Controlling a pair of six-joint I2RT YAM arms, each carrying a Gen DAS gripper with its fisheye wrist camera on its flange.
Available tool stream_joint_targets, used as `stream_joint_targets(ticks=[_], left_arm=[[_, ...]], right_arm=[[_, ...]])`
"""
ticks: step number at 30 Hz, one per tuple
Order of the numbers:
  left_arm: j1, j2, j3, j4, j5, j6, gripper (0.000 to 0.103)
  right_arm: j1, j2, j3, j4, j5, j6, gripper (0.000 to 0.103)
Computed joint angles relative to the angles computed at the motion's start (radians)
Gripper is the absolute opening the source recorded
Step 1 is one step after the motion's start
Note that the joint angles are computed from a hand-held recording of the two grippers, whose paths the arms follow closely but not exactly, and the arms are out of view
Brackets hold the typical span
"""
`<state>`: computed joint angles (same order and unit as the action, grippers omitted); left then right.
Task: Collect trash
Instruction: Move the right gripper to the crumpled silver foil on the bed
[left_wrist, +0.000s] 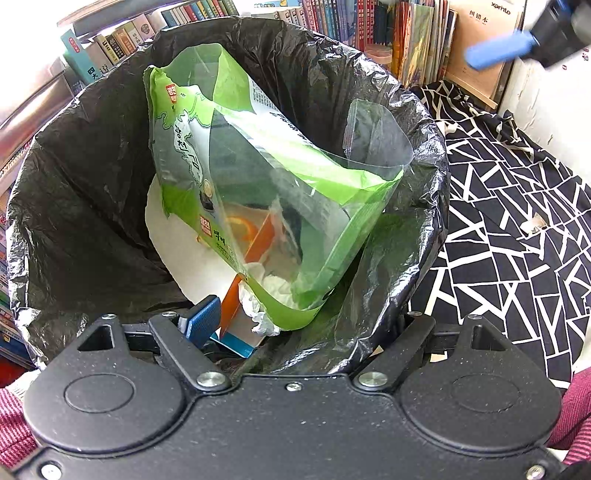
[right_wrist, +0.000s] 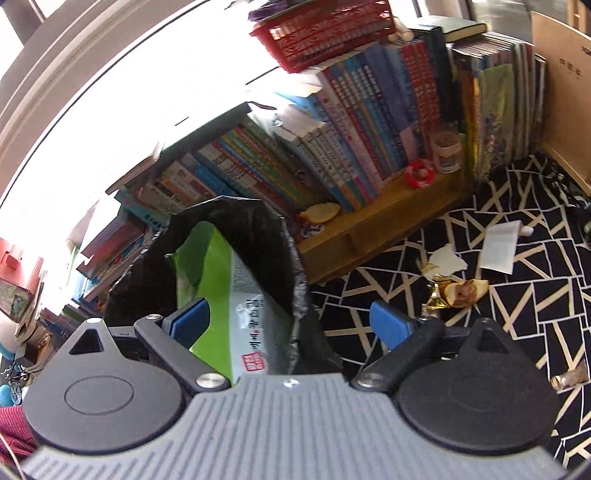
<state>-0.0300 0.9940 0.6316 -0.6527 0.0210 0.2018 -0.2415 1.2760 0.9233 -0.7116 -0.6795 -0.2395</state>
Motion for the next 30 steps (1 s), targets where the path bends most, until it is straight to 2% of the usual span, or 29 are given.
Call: stream_joint_targets(ticks=[6, 9, 14, 18, 24, 30], left_arm=[[0.002, -0.002, -0.006, 0.006, -0.003, 0.005, 0.083], [-0.002, -0.005, -0.011, 0.010, -0.007, 0.003, 0.083], [-0.013, -0.009, -0.012, 0.009, -0.018, -0.002, 0.083], [-0.011, -0.007, -0.011, 0.009, -0.018, 0.000, 0.083], [-0.010, -0.007, -0.012, 0.009, -0.017, 0.001, 0.083], [-0.014, -0.008, -0.014, 0.013, -0.023, 0.003, 0.083]], right_arm=[[-0.080, 0.034, -0.088, 0.122, 0.091, 0.016, 0.099], [-0.101, 0.050, -0.148, 0.229, 0.129, 0.046, 0.099], [-0.123, 0.114, -0.262, 0.509, 0.197, 0.120, 0.100], [-0.143, 0.234, -0.312, 0.714, 0.229, 0.171, 0.100], [-0.122, 0.440, -0.298, 0.821, 0.212, 0.209, 0.096], [-0.022, 0.556, -0.300, 0.892, 0.274, 0.190, 0.085]])
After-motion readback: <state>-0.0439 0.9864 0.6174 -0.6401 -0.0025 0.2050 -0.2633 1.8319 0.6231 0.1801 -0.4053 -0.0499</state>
